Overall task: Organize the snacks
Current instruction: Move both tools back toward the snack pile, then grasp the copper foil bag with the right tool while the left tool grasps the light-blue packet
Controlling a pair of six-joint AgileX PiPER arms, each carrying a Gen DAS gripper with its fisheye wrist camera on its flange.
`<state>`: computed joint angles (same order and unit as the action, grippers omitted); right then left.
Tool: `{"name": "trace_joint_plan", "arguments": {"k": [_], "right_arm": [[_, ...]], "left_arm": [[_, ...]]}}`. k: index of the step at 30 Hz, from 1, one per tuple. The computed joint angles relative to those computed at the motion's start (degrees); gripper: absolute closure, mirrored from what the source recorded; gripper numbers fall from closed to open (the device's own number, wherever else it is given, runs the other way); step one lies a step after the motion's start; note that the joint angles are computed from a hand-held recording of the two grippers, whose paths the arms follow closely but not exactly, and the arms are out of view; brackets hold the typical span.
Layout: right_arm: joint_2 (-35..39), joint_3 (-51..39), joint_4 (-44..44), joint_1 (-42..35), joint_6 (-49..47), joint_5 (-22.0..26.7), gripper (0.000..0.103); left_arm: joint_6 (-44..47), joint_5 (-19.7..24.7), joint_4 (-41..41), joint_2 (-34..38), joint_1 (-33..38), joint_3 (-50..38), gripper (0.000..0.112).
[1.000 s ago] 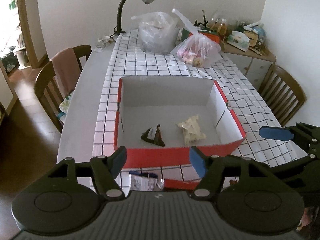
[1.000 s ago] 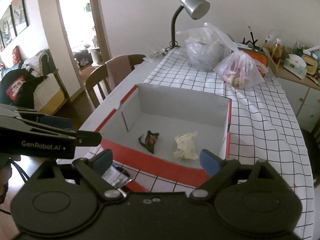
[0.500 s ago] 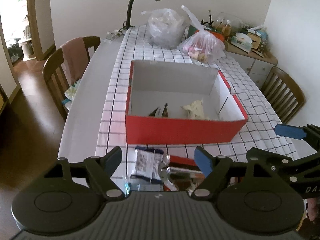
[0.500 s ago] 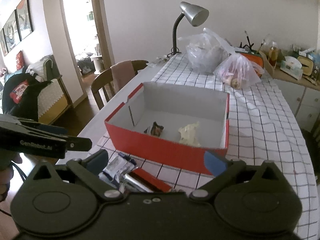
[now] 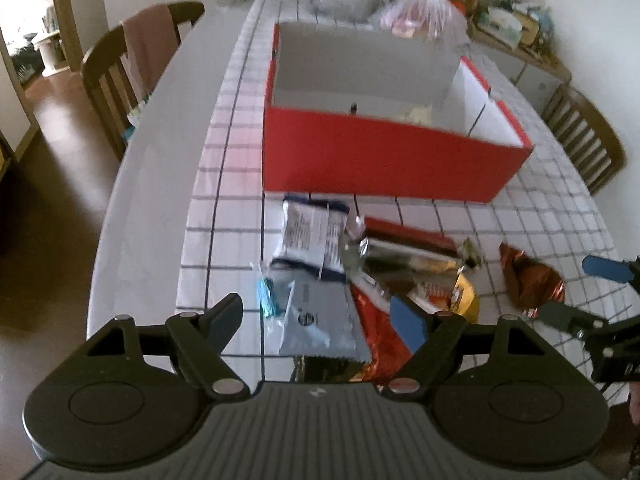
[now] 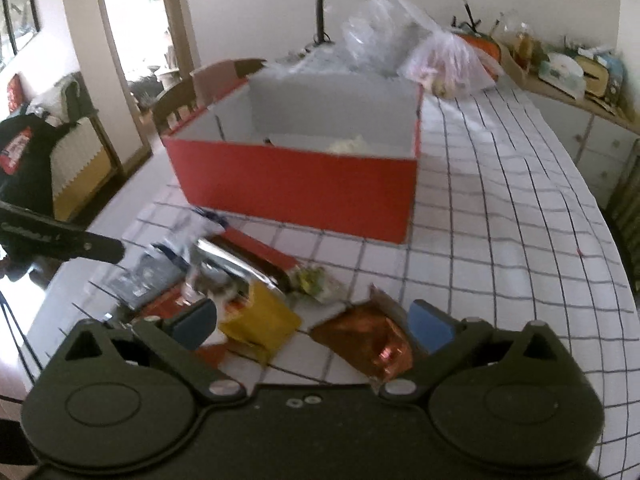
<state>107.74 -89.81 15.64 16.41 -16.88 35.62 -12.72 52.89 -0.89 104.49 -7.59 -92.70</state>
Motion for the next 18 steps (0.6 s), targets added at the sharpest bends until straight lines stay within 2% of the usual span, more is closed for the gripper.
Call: {"name": "trace_joint_plan", "arguments": {"k": [4,9,14,18], "right_arm": [[2.1,-1.3,0.7,-1.4,0.5,2.5,0.001],[5.9,-7.6,2.0,-3.8,5.9,5.9,0.001],[10.3,-14.1,4.9,-5.5,-3.8,13.4,0.001],[13.4,-17.7,2.6,-5.4,-7.6,16.3,0.003]], "left_arm": [[1.1,0.9,-0.3,1.8,0.2,-0.7,0.032],[4.4,2.9,-3.1,4.7,1.5,-3.7,0.032],[7.4,5.0,-5.4,6.9,2.5,-5.6,0.032],[7.9,6.3,-5.6,8.5,2.9,-7.0,0.032]]}}
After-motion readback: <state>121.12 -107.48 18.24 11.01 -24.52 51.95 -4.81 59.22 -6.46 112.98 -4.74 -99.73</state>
